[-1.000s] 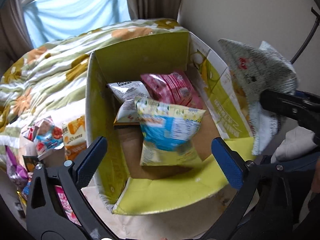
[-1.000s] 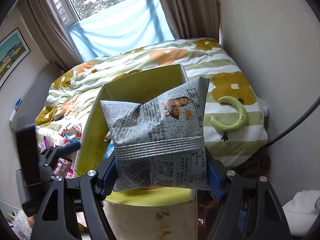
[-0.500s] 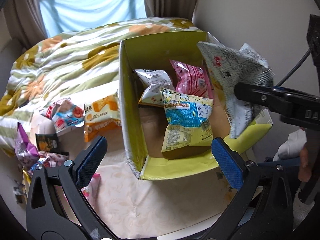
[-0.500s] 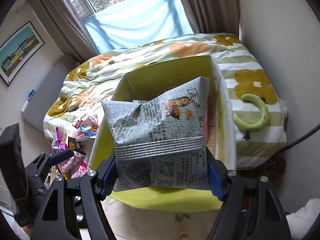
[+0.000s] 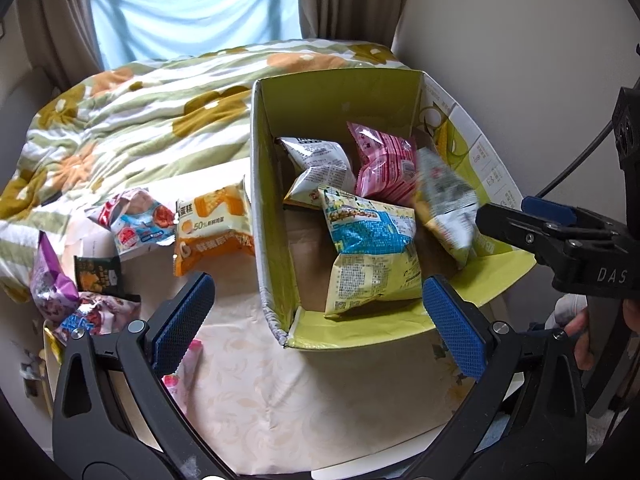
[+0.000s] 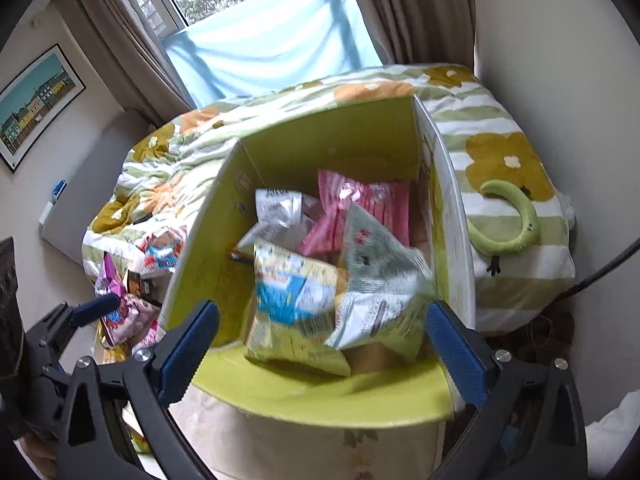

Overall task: Organize snacks
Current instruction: 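Withdraw both tools from the box toward the remaining snacks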

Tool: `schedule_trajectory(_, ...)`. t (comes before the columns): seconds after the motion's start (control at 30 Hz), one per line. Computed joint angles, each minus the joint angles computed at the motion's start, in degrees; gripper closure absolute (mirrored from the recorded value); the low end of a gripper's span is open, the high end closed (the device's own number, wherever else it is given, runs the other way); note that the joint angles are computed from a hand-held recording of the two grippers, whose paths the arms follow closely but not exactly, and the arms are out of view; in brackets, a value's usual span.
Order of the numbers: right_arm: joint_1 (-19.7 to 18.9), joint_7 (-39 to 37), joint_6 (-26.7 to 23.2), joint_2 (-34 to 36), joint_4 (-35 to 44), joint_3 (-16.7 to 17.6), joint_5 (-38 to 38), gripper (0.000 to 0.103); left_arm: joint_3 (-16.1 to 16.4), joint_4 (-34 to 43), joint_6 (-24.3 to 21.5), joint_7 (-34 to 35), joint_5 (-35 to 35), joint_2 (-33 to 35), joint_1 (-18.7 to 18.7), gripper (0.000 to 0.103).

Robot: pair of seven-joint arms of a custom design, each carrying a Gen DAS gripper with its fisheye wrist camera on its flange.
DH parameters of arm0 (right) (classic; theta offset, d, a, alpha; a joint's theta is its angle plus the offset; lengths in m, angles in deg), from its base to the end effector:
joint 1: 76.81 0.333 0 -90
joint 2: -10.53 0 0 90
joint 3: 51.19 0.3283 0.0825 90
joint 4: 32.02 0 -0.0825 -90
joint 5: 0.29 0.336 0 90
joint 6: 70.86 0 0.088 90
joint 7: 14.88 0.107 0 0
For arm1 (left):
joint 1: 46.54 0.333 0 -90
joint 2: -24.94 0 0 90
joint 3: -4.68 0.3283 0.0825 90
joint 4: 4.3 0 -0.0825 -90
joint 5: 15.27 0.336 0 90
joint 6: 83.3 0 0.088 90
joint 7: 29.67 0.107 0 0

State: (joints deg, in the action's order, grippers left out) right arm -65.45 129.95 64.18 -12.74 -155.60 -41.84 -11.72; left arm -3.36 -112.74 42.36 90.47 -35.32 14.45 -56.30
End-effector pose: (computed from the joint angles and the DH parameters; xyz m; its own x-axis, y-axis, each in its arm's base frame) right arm 0.3947 0.1621 0.6481 -0.3730 -0.8798 -0.2947 -0.7080 0.4752 -0.5224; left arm 0.4646 -0.1694 0.6531 -0.6595 -0.7496 0.0552 -0.6542 0.5364 -0.5332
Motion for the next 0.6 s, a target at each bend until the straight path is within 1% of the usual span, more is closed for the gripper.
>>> schedule_trajectory(0.1,0.1,-0.1,-0.8,-0.7,-0.5,0.1,-0.1,0.0,0.1,-0.2,0.2,-0.1,-0.3,-0.3,0.0,0.0)
schedule_trajectory(0.27,-0.4,0.5,-3.6,-1.3,0.7,1.2,-1.7,0.0,1.2,0.0,-0.4,1.6,-2.6,-1.1,0.2,0.0)
schedule_trajectory(0.43,-1.0,4.5,-6.8,-1.4,3.6,3.7,-5.4,0.0,2.8,2.0,-2.9,5.2,-3.9,-1.9,1.2,0.0)
schedule_trajectory(0.6,-0.5,9.7,-9.9,0.0,8.3,6.8,-9.8,0.0,5.3,4.1,-5.3,9.2,-6.2,-2.5,3.3,0.0)
